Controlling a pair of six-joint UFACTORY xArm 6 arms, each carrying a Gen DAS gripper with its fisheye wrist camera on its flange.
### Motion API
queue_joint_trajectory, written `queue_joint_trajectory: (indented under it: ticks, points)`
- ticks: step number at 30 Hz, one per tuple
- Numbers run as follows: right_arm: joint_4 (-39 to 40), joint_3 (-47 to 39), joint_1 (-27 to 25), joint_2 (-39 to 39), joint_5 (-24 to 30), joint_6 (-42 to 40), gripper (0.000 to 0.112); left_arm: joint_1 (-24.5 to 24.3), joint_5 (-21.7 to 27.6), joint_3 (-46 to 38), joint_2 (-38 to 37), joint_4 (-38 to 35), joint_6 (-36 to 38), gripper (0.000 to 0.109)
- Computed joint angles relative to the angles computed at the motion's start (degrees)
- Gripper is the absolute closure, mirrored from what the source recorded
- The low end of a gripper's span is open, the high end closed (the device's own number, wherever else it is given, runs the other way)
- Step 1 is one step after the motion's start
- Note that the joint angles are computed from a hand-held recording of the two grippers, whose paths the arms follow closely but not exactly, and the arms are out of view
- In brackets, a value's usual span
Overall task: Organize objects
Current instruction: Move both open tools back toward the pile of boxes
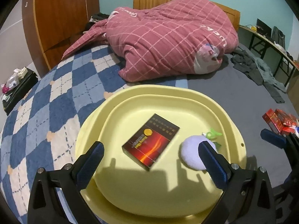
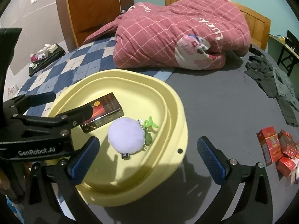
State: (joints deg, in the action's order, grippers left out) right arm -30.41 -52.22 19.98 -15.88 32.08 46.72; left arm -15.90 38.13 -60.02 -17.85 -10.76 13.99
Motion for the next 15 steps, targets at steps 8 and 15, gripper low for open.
queue_joint_trajectory:
  ticks: [8, 15]
  points:
    - [1.79, 4.54, -1.21, -6.22, 3.37, -0.75, 0.009, -2.35, 0.56, 3.98, -4.94, 1.19, -3.06, 0.006]
    - [1.79, 10.45, -3.1, -16.57, 6.52, -0.61, 0.009, -7.51, 2.06, 5.61, -8.84, 4.1, -8.77, 0.006]
